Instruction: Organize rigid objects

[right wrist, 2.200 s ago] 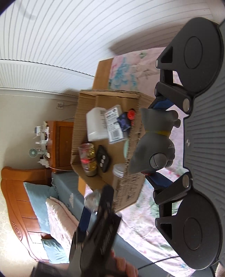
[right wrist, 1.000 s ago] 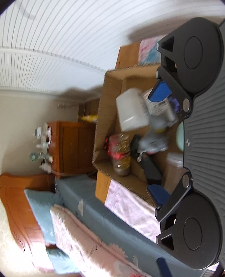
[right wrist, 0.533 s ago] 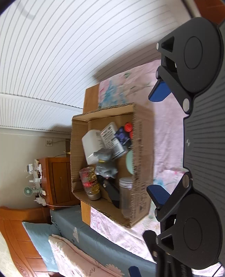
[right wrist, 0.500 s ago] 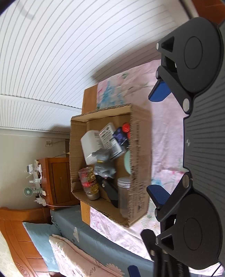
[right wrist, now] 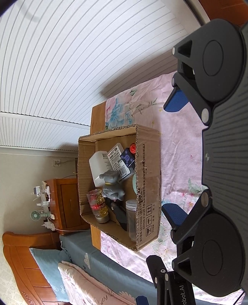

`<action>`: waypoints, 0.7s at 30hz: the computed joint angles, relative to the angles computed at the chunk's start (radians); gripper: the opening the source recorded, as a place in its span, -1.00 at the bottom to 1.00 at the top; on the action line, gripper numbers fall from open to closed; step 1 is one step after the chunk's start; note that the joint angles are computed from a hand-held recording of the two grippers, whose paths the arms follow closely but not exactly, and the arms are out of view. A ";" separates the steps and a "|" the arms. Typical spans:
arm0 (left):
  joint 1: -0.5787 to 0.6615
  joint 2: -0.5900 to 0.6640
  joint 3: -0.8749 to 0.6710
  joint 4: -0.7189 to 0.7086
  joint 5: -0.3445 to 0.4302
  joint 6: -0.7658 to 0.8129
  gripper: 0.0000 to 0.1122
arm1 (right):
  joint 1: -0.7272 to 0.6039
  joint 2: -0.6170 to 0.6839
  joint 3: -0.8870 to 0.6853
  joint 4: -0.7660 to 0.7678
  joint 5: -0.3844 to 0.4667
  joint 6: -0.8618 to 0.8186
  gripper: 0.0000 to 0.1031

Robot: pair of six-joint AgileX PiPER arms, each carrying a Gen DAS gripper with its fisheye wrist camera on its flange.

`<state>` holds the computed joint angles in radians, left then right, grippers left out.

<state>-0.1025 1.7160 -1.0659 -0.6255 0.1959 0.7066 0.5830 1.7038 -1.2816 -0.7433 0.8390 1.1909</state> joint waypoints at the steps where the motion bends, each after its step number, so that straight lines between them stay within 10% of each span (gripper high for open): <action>1: 0.000 0.000 0.000 0.008 -0.001 -0.009 0.82 | 0.002 -0.001 0.000 -0.002 0.000 0.002 1.00; 21: -0.011 -0.018 0.001 0.129 0.000 -0.135 0.82 | 0.002 -0.019 0.018 -0.016 -0.010 0.018 1.00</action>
<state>-0.1138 1.6983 -1.0645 -0.4964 0.1958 0.5720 0.5846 1.6844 -1.2638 -0.7594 0.8286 1.2090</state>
